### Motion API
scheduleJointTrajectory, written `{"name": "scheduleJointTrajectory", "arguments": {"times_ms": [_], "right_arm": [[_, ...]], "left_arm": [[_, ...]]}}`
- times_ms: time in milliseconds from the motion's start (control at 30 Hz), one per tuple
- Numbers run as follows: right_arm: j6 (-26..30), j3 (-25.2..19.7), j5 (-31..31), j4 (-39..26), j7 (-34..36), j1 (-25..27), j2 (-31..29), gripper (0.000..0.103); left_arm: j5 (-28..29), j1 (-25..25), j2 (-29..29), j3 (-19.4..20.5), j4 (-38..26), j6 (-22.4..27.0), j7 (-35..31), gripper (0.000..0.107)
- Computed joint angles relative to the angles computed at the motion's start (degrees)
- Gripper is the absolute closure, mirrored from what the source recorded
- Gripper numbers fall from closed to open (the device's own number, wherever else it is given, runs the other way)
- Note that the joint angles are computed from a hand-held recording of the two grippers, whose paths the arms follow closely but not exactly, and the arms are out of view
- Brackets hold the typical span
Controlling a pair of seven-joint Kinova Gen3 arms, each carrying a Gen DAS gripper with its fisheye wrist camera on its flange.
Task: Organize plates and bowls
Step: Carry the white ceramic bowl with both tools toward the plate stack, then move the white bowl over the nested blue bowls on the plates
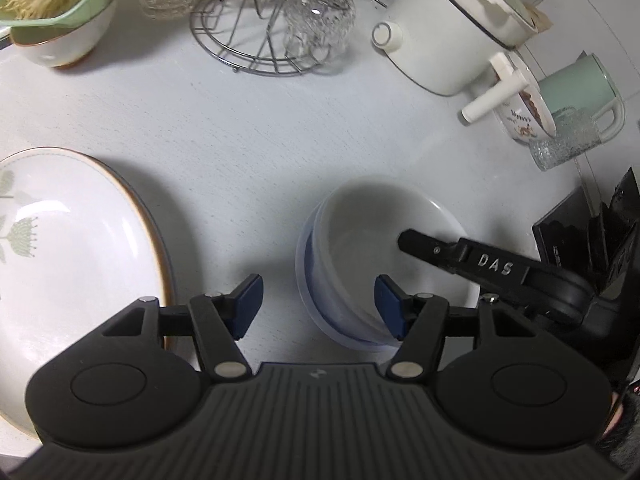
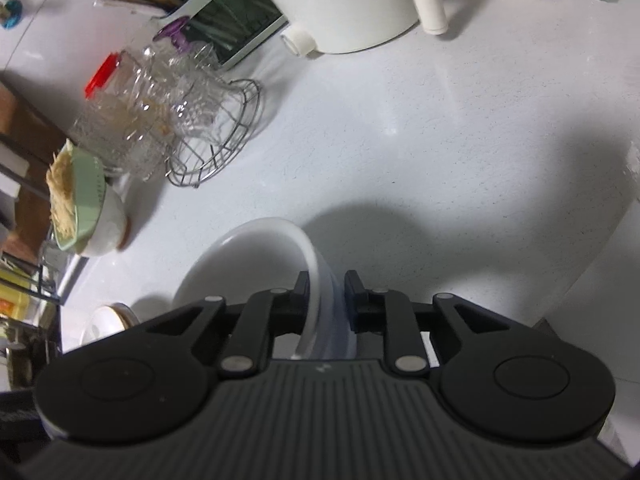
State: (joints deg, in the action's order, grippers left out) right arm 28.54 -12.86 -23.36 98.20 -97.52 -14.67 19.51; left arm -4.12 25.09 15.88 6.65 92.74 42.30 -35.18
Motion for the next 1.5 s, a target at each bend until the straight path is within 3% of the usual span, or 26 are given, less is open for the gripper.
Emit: {"name": "scheduleJointTrajectory", "arguments": {"times_ms": [133, 300, 467, 767, 900, 1167, 1500], "right_arm": [[1.3, -1.1, -2.5, -0.2, 2.2, 2.1, 0.0, 0.077], [2.2, 0.4, -0.5, -0.1, 2.6, 0.7, -1.6, 0.075], [3.4, 1.0, -0.6, -0.2, 2.6, 0.6, -1.2, 0.075], [1.5, -1.2, -5.1, 1.6, 6.6, 3.0, -0.1, 0.077], [-0.3, -1.2, -5.4, 2.7, 7.1, 2.5, -0.4, 0.082], [-0.2, -1.7, -6.9, 3.6, 7.6, 3.5, -1.3, 0.083], [-0.4, 0.5, -5.1, 6.3, 2.7, 0.7, -6.3, 0.082]], "left_arm": [[0.1, 0.1, 1.3, 0.4, -1.3, 0.9, -1.1, 0.061], [0.9, 0.1, 2.5, 0.4, -2.1, 1.7, -2.6, 0.062], [3.9, -1.3, 3.1, 0.5, -0.7, -1.1, -3.9, 0.062], [5.6, -1.9, 5.4, 0.3, -1.3, -1.9, -6.3, 0.062], [4.2, -0.8, 6.2, -0.5, -2.0, -0.8, -5.5, 0.076], [5.5, -1.6, 5.4, 0.2, -1.2, -0.7, -7.2, 0.08], [6.1, -1.5, 2.0, 0.7, -0.4, 1.6, -7.9, 0.08]]}}
